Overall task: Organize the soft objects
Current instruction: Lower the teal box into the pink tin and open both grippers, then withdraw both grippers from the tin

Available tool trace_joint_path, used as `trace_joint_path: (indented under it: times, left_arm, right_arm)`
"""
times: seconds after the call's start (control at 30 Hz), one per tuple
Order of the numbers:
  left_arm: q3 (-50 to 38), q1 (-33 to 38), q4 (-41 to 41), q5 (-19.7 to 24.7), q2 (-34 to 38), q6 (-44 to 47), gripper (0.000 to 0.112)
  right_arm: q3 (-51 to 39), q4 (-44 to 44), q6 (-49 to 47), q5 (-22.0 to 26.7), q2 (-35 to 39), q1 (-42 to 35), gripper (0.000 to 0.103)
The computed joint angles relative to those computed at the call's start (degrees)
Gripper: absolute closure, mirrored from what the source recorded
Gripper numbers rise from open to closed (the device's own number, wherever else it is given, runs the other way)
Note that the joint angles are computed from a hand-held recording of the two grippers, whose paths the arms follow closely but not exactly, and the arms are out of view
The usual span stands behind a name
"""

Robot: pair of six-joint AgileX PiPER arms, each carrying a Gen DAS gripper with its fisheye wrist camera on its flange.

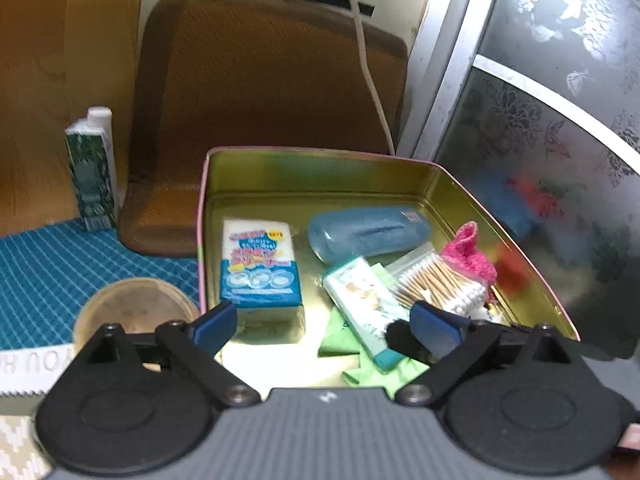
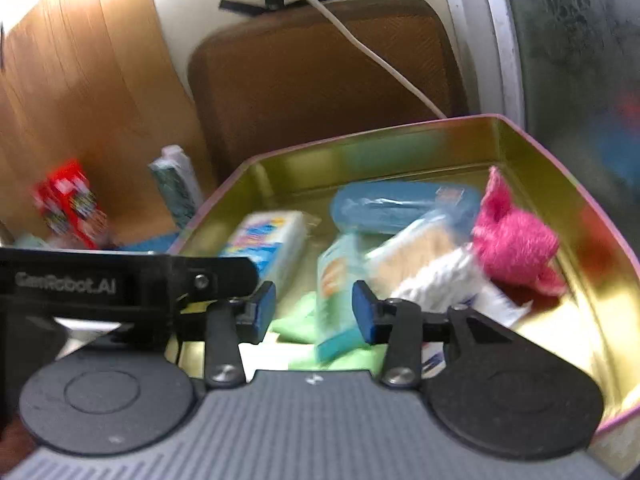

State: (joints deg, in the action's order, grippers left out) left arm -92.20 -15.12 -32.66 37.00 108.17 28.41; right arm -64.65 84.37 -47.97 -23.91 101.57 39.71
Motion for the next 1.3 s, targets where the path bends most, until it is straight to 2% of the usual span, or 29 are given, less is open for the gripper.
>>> trace_joint_path:
  times: [0.1, 0.2, 0.3, 0.37, 0.53, 0.63, 0.9, 1.3]
  left_arm:
    - [4.1, 0.1, -1.5, -1.6, -3.5, 2.4, 0.016]
    - [9.7, 0.6, -5.2, -3.5, -8.2, 6.7, 0.015]
    - [15.8, 0.3, -6.2, -6.5, -13.5, 9.8, 0.015]
    - [19.5, 0.0, -6.5, -8.3, -17.0, 11.9, 0.015]
    - [29.8, -2.4, -2.6, -14.2, -25.6, 13.0, 0.013]
    - [36.6, -4.1, 1.7, -18.7, -30.6, 11.9, 0.011]
    - [46.4, -3.6, 4.8, -19.8, -38.5, 11.3, 0.01]
    - [53.7, 1.0, -2.5, -19.0, -43.6, 21.1, 0.01]
  right_arm:
    - [5.5, -9.3, 12.8, -3.3, -3.2, 2.7, 0.057]
    - [11.2, -14.1, 23.0, -10.9, -6.3, 7.3, 0.058]
    - [15.5, -11.0, 25.9, -21.4, -8.4, 14.0, 0.058]
    - [17.0, -9.4, 27.9, -25.9, -9.3, 17.3, 0.058]
    - [17.6, -4.6, 29.4, -34.4, -10.0, 24.4, 0.058]
    - [18.0, -2.4, 30.6, -38.0, -10.1, 27.7, 0.057]
    - [16.7, 2.4, 30.9, -40.6, -8.1, 33.5, 0.057]
    - [13.8, 4.5, 29.7, -40.0, -5.4, 36.8, 0.057]
